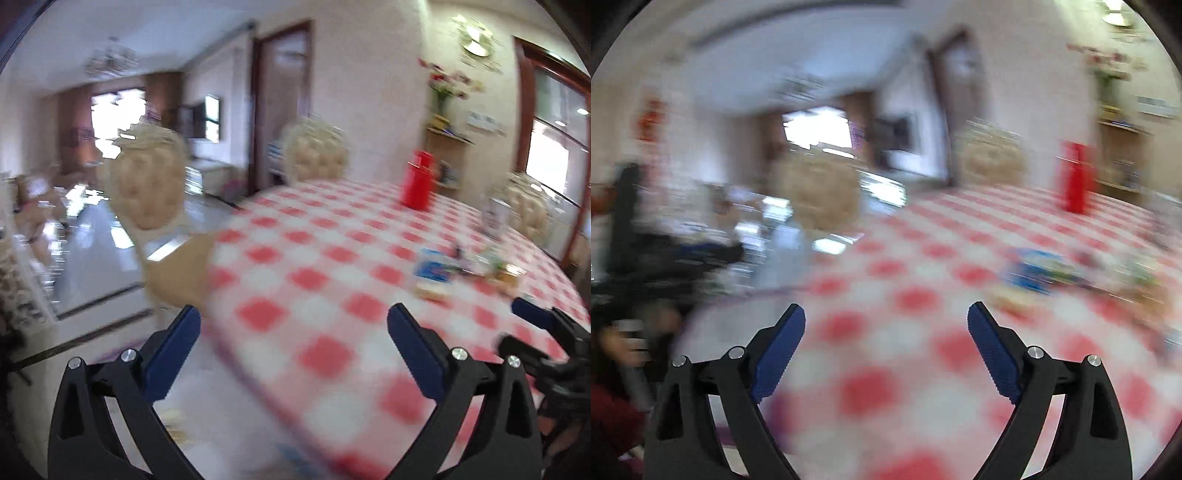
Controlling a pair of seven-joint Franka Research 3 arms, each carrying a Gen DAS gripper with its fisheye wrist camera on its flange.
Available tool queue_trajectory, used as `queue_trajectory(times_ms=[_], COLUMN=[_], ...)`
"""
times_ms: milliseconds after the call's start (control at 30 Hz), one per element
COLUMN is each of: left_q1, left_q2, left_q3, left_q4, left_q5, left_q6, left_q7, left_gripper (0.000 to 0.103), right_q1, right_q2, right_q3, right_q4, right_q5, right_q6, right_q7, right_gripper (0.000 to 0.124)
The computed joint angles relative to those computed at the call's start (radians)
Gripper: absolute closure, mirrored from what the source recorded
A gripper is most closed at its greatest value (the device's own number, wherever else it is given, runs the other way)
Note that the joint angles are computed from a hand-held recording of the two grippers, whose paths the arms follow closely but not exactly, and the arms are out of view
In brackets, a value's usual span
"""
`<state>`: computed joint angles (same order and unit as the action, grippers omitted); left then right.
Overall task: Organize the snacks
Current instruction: 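Grasp the white-and-orange pouch with the right gripper while the left gripper grasps the cream bread pack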
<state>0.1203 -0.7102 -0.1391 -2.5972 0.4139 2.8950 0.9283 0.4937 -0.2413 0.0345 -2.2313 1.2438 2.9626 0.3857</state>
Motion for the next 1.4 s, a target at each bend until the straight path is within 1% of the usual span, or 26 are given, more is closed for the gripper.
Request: queue_trajectory(times_ms=[33, 67, 100, 133, 200, 233, 300, 367, 433, 500, 567, 633, 667, 733, 767, 800, 867, 900, 933, 967, 1033, 1133, 1233, 1300, 1367, 1400], left_q1=[-0.055, -0.123, -0.167, -0.177, -0.22, -0.244, -0.232, -0.249, -0.284, -0.314, -0.333, -0.32, -0.323, -0.345, -0.354, -0.345, -0.278, -0.261, -0.268, -0.278, -0.26, -0.265, -0.265, -0.291, -0.293, -0.286], left_q2=[0.056, 0.135, 0.216, 0.274, 0.415, 0.485, 0.599, 0.712, 0.816, 0.91, 0.975, 0.99, 0.981, 0.944, 0.931, 0.925, 0.933, 0.947, 0.957, 0.981, 1.009, 1.045, 1.082, 1.122, 1.113, 1.095], left_q3=[0.012, 0.026, 0.022, 0.001, -0.028, -0.036, -0.083, -0.094, -0.084, -0.072, -0.065, -0.08, -0.068, -0.017, 0.015, 0.024, -0.014, -0.02, -0.006, 0.011, -0.004, 0.003, -0.006, 0.006, 0.003, -0.005], left_q4=[0.042, 0.096, 0.157, 0.2, 0.309, 0.36, 0.45, 0.544, 0.651, 0.748, 0.829, 0.85, 0.84, 0.797, 0.78, 0.774, 0.776, 0.798, 0.818, 0.863, 0.907, 0.966, 1.02, 1.083, 1.07, 1.043], left_q5=[-0.028, -0.065, -0.089, -0.093, -0.113, -0.127, -0.057, 0.005, 0.048, 0.042, 0.018, -0.053, -0.053, 0.009, 0.057, 0.062, -0.061, -0.09, -0.066, -0.03, -0.064, -0.053, -0.066, -0.032, -0.028, -0.039], left_q6=[-0.007, -0.008, -0.012, -0.017, -0.026, -0.019, -0.006, 0.007, -0.03, -0.06, -0.111, -0.12, -0.108, -0.079, -0.068, -0.077, -0.095, -0.133, -0.168, -0.232, -0.272, -0.331, -0.377, -0.436, -0.42, -0.396], left_q7=[0.02, 0.05, 0.071, 0.074, 0.095, 0.11, 0.041, -0.018, -0.054, -0.043, -0.018, 0.043, 0.042, -0.021, -0.083, -0.11, -0.029, 0.01, 0.0, -0.004, 0.048, 0.071, 0.131, 0.14, 0.157, 0.172], left_gripper=[0.002, 0.002, 0.002, 0.002, 0.002, 0.002, 0.002, 0.002, 0.002, 0.002, 0.002, 0.002, 0.002, 0.002, 0.002, 0.002, 0.002, 0.002, 0.002, 0.002, 0.002, 0.002, 0.002, 0.002, 0.014, 0.025], right_q1=[-0.068, -0.127, -0.151, -0.182, -0.287, -0.315, -0.352, -0.38, -0.409, -0.433, -0.466, -0.474, -0.472, -0.472, -0.474, -0.48, -0.488, -0.492, -0.496, -0.494, -0.499, -0.527, -0.52, -0.516, -0.51, -0.507], right_q2=[0.012, 0.025, 0.03, 0.045, 0.08, 0.098, 0.151, 0.215, 0.28, 0.355, 0.417, 0.466, 0.49, 0.503, 0.507, 0.512, 0.509, 0.503, 0.498, 0.492, 0.474, 0.456, 0.446, 0.44, 0.433, 0.429], right_q3=[0.044, 0.054, 0.037, 0.006, 0.005, -0.008, -0.055, -0.089, -0.096, -0.09, -0.071, -0.063, -0.066, -0.066, -0.065, -0.062, -0.057, -0.055, -0.053, -0.054, -0.05, -0.025, -0.029, -0.027, -0.027, -0.027], right_q4=[-0.018, -0.028, -0.027, -0.02, -0.01, 0.001, 0.029, 0.092, 0.161, 0.254, 0.345, 0.418, 0.445, 0.467, 0.473, 0.478, 0.47, 0.461, 0.455, 0.444, 0.418, 0.412, 0.405, 0.4, 0.391, 0.386], right_q5=[-0.156, -0.261, -0.301, -0.32, -0.502, -0.547, -0.595, -0.617, -0.687, -0.727, -0.704, -0.731, -0.769, -0.816, -0.832, -0.833, -0.824, -0.821, -0.813, -0.813, -0.786, -0.676, -0.649, -0.629, -0.616, -0.609], right_q6=[0.07, 0.102, 0.091, 0.077, 0.061, 0.049, 0.034, -0.033, -0.108, -0.175, -0.264, -0.312, -0.32, -0.338, -0.352, -0.364, -0.351, -0.345, -0.343, -0.327, -0.281, -0.293, -0.296, -0.299, -0.293, -0.289], right_q7=[0.175, 0.298, 0.351, 0.402, 0.625, 0.681, 0.735, 0.726, 0.735, 0.705, 0.631, 0.62, 0.617, 0.615, 0.607, 0.599, 0.583, 0.572, 0.563, 0.566, 0.556, 0.491, 0.476, 0.459, 0.446, 0.442], right_gripper=[0.037, 0.037, 0.037, 0.037, 0.037, 0.037, 0.037, 0.037, 0.037, 0.037, 0.037, 0.037, 0.037, 0.041, 0.051, 0.055, 0.069, 0.071, 0.072, 0.073, 0.074, 0.074, 0.074, 0.074, 0.074, 0.074])
